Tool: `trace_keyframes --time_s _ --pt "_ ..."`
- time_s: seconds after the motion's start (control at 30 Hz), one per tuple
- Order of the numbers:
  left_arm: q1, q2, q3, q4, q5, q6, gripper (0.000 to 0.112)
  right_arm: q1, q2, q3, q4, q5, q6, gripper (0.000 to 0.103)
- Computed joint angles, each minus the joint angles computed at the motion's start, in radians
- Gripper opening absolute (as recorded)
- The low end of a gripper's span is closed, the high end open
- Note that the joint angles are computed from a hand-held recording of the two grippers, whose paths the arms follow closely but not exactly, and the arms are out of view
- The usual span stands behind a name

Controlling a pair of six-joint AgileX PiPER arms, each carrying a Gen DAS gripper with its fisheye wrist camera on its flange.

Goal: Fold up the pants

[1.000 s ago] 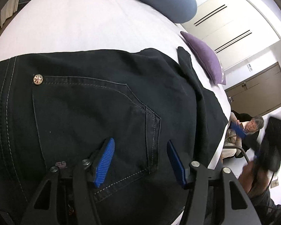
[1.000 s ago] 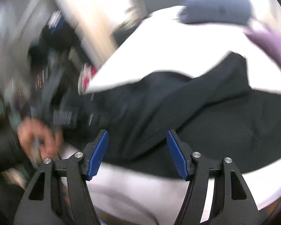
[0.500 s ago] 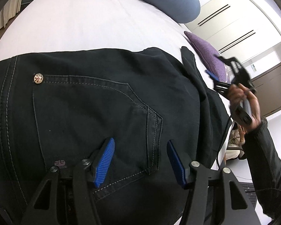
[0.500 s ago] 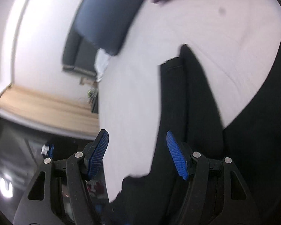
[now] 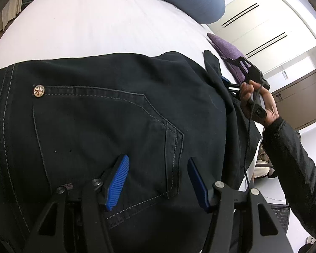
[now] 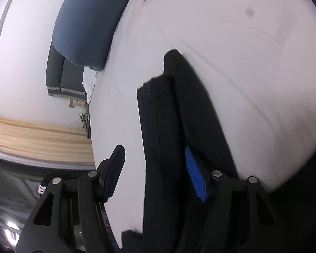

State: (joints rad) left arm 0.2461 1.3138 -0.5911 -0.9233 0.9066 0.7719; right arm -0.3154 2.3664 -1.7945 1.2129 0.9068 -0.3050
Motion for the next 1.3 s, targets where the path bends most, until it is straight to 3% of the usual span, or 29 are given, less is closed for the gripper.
trace_keyframes --time_s 0.13,0.17,0.23,0.3,0.37,0.57,0.9,1.0,1.13,1.3 --pt "0.001 -0.001 0.000 0.002 0.001 0.001 0.060 -0.002 0.082 -0.111 -0.006 0.010 0.041 0.043" --pt "0.001 -0.001 0.000 0.002 0.001 0.001 0.060 -0.002 0.072 -0.071 -0.002 0.025 0.013 0.033" --pt "-0.001 -0.002 0.000 0.003 0.000 -0.003 0.060 0.006 0.093 -0.092 -0.005 0.015 0.013 0.025" --pt "0.001 -0.002 -0.001 0.005 0.001 -0.003 0.060 0.002 0.110 -0.120 -0.029 0.023 0.017 0.007" --pt "-0.002 -0.004 -0.001 0.008 -0.001 -0.008 0.060 0.002 0.099 -0.115 -0.046 0.014 -0.005 0.003" --pt "-0.014 -0.008 -0.005 0.018 -0.009 -0.028 0.060 -0.061 -0.106 0.128 0.122 -0.038 -0.208 0.002" --pt "-0.038 -0.017 -0.006 0.026 -0.024 -0.063 0.060 -0.467 -0.407 0.515 0.277 0.099 -0.418 0.002" --pt "-0.041 -0.015 -0.010 0.029 -0.024 -0.073 0.060 -0.581 -0.405 0.597 0.262 0.097 -0.415 0.002" --pt "-0.042 0.000 -0.031 0.044 -0.016 -0.096 0.060 -0.623 -0.354 0.654 0.302 0.077 -0.420 0.002" --pt "-0.048 0.024 -0.069 0.070 0.000 -0.140 0.060 -0.548 -0.312 0.611 0.380 0.023 -0.412 0.002"
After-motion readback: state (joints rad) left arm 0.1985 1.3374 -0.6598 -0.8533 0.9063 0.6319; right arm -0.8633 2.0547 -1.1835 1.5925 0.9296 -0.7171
